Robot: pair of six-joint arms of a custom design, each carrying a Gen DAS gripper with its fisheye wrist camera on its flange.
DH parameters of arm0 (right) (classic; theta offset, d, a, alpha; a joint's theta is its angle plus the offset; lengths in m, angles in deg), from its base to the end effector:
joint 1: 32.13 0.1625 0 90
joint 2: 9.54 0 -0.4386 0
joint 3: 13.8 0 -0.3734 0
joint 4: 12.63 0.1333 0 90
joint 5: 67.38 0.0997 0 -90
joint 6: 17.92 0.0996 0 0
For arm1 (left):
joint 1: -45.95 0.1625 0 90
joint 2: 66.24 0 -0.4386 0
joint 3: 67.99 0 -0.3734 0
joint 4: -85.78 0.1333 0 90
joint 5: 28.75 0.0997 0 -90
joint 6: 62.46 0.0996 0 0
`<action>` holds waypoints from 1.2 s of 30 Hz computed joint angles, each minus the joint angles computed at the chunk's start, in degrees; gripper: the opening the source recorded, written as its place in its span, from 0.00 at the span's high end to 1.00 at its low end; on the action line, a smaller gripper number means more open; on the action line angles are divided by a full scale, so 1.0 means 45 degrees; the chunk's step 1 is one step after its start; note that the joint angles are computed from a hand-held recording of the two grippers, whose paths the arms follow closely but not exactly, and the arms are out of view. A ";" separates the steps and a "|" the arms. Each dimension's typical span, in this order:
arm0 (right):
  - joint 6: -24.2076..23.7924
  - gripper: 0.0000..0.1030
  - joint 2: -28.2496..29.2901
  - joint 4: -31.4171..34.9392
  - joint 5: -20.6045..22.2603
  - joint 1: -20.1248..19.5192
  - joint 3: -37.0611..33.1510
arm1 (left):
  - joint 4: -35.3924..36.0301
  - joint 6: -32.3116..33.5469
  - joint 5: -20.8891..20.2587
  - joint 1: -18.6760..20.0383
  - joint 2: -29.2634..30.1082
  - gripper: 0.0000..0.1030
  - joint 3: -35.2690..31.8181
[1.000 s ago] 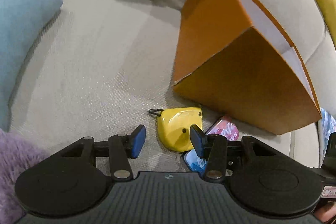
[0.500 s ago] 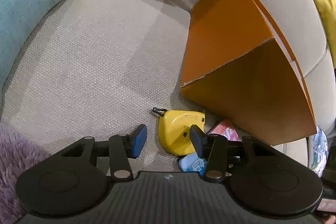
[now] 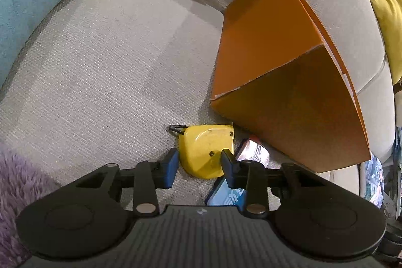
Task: Organize rigid objects
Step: 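Grasp the yellow tape measure with the left tool while the right tool grasps the mint tin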
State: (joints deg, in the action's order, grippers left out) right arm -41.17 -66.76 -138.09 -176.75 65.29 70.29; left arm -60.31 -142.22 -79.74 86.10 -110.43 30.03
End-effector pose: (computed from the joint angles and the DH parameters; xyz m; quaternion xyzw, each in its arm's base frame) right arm 0.1877 -0.6645 0.2845 0.2478 -0.9513 0.0500 0.1763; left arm -0.3609 -0.5609 0.0934 -0.2496 0.9088 -0.3100 0.1253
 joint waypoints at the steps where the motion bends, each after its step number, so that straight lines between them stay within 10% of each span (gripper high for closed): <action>1: 0.0351 1.00 0.0090 0.0296 0.0030 -0.0044 -0.0158 | -0.0002 0.0002 0.0008 0.0000 0.0013 0.59 -0.0010; 8: 0.3174 0.72 0.0667 0.2204 0.1126 -0.0707 -0.1048 | 0.0314 0.0242 0.0038 0.0037 0.0200 0.59 -0.0362; 14: 0.3256 0.60 0.0822 0.1660 0.1544 -0.0786 -0.0777 | -0.0149 0.0263 -0.0105 0.0220 0.0243 0.59 -0.0260; 28: 0.2529 0.87 0.0165 0.1050 0.1444 -0.0612 -0.0271 | -0.0595 0.0255 -0.0089 0.0236 0.0126 0.60 0.0051; 36: 0.1637 0.87 -0.0095 0.0759 -0.0657 -0.0398 -0.0416 | -0.0613 -0.0180 -0.0274 0.0376 0.0112 0.50 0.0050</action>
State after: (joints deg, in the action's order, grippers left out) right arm -33.81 -67.19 -134.67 -179.70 63.50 68.41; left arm -63.07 -143.03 -80.98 87.80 -109.92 30.26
